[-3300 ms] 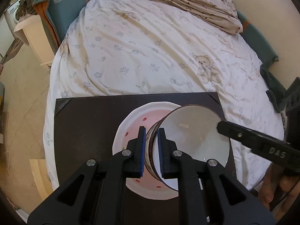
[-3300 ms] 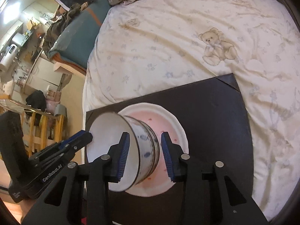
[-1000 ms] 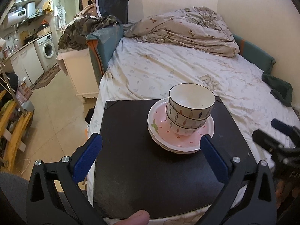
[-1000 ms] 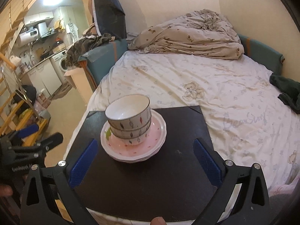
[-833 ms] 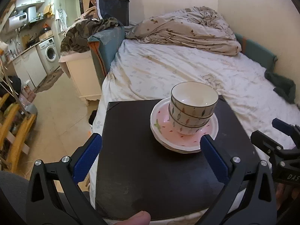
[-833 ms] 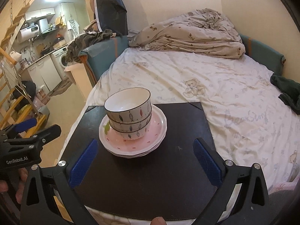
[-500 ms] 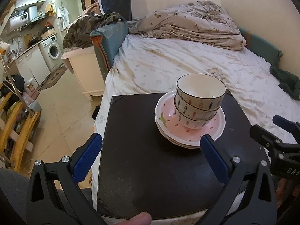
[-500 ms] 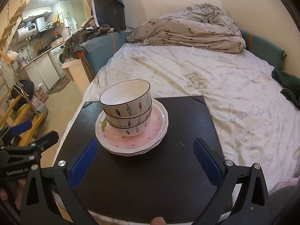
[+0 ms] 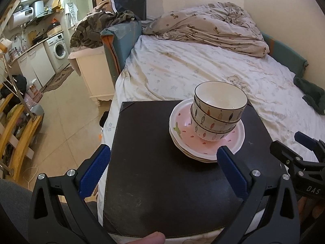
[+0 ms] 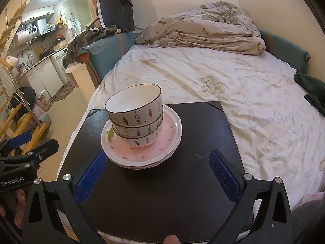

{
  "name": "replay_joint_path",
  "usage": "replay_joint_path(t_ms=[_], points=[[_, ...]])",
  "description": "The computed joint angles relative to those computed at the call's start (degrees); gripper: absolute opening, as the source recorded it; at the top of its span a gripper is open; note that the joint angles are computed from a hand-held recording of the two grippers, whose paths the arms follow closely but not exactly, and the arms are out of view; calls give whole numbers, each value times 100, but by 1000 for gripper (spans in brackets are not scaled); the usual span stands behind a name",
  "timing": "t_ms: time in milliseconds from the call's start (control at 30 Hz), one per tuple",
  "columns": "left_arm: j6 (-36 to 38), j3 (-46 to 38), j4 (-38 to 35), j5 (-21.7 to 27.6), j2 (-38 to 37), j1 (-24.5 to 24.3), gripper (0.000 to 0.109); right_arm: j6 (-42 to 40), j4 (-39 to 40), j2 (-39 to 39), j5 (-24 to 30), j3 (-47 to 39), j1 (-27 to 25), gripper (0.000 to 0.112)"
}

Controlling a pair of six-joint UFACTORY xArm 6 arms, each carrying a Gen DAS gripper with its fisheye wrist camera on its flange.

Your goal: Organize plates and bowls

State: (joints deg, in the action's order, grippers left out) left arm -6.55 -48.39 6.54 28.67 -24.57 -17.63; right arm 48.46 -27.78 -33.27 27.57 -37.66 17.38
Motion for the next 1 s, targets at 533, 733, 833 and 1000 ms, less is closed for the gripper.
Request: replay_joint_path(t_ms=[533,733,833,1000], points=[[38,-22,-19,27,13,6,103,135,-113,-140,30,76,-24,103],[169,-80,-149,69,63,17,103,178,-147,-174,31,101,-28,103],[153,-104,-109,8,89,49,103,178,-157,-177,36,102,-29,103],[139,-65,-138,32,87,73,103,161,-133,-185,28,110,-39,103]])
